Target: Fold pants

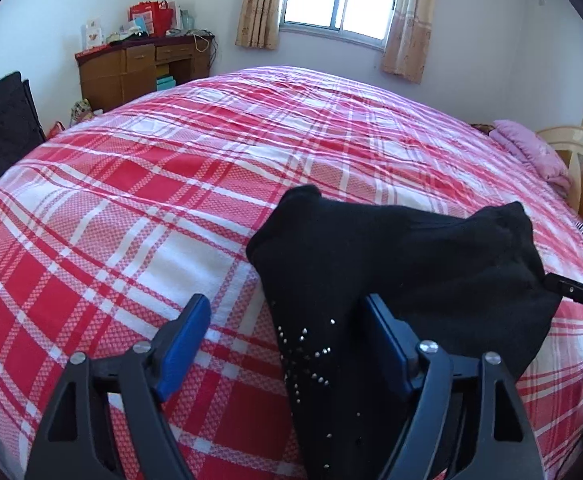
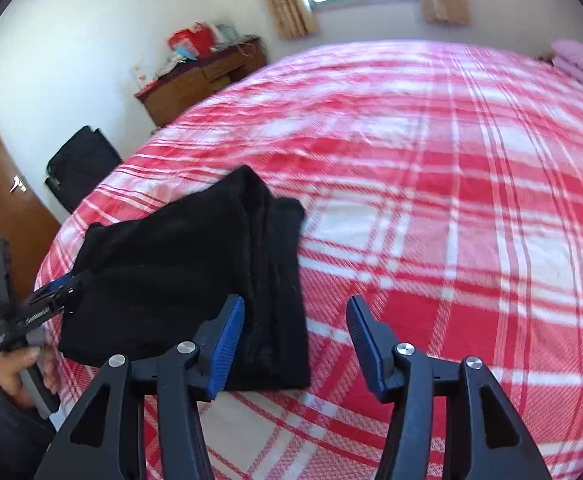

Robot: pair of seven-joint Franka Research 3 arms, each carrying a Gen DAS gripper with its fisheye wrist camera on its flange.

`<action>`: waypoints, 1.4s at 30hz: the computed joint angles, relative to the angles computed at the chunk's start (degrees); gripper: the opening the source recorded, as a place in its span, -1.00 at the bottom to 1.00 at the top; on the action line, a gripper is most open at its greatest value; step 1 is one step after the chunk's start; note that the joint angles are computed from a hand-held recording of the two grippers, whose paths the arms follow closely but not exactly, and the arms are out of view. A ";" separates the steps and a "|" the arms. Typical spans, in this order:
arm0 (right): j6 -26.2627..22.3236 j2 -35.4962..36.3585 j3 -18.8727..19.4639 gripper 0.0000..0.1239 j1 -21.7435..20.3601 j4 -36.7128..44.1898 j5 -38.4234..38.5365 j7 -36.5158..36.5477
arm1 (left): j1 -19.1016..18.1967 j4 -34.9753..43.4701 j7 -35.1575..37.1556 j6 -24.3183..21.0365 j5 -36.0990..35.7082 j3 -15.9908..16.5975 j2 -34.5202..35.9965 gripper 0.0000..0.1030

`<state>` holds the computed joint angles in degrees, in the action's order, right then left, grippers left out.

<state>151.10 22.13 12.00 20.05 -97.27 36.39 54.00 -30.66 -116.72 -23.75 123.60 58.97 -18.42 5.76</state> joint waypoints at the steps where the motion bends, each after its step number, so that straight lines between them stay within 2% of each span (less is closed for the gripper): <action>1: -0.36 0.79 -0.79 0.00 0.71 0.73 -1.26 2.08 | -0.20 0.53 0.54 -1.17 -0.48 -0.15 0.35 0.73; 5: -1.27 0.92 -0.14 0.03 -0.54 0.90 0.95 2.84 | -1.07 1.58 2.84 -4.65 -2.65 -0.64 0.32 0.81; 9: 2.73 -0.97 -1.02 0.05 0.51 -1.96 -1.13 3.41 | -2.06 3.15 5.21 -8.45 -3.75 -1.15 0.68 0.81; 11: 4.84 -1.15 -3.17 0.05 1.92 -3.08 -4.86 7.27 | -2.55 3.91 6.19 -9.71 -3.92 -1.28 1.08 0.81; 12: 5.35 -1.07 -2.92 0.05 1.32 -3.44 -4.75 7.35 | -2.82 4.40 6.68 -10.51 -3.95 -1.33 1.36 0.81; 14: 4.78 -1.41 0.47 0.05 -2.53 -3.86 1.40 2.44 | -3.38 5.30 7.80 -11.82 -4.02 -1.40 1.88 0.81; 15: 4.42 -1.68 0.57 0.05 -2.89 -4.03 2.32 1.95 | -3.66 5.71 8.17 -12.31 -3.95 -1.42 2.14 0.81; 18: 4.32 -2.49 -2.32 0.05 -0.51 -4.17 -2.83 6.25 | -4.31 6.95 9.33 -13.44 -4.03 -1.31 2.89 0.81; 22: 5.78 -7.19 -3.43 0.05 0.63 -7.54 -7.13 8.81 | -5.34 8.45 9.86 -14.80 -3.02 -1.30 3.08 0.81; 25: 9.00 -13.50 -1.72 0.05 -0.04 -12.71 -3.55 3.96 | -6.32 10.03 9.56 -15.98 -1.08 -1.48 2.96 0.81; 30: 16.68 -23.72 -1.73 0.06 2.47 -21.28 4.10 -6.63 | -8.25 13.26 9.90 -18.84 2.57 -1.81 3.47 0.81; 34: 18.41 -28.28 -4.20 0.06 6.00 -23.94 11.77 -14.14 | -10.01 15.35 9.37 -21.65 6.08 -2.10 3.46 0.81; 38: 20.59 -31.13 -6.30 0.06 9.34 -25.11 18.14 -19.75 | -11.90 16.92 8.25 -25.25 9.95 -2.46 3.44 0.92; 42: 24.36 -33.07 -8.02 0.07 13.21 -26.01 25.58 -27.74 | -13.23 17.69 7.17 -28.28 13.19 -2.65 3.49 0.95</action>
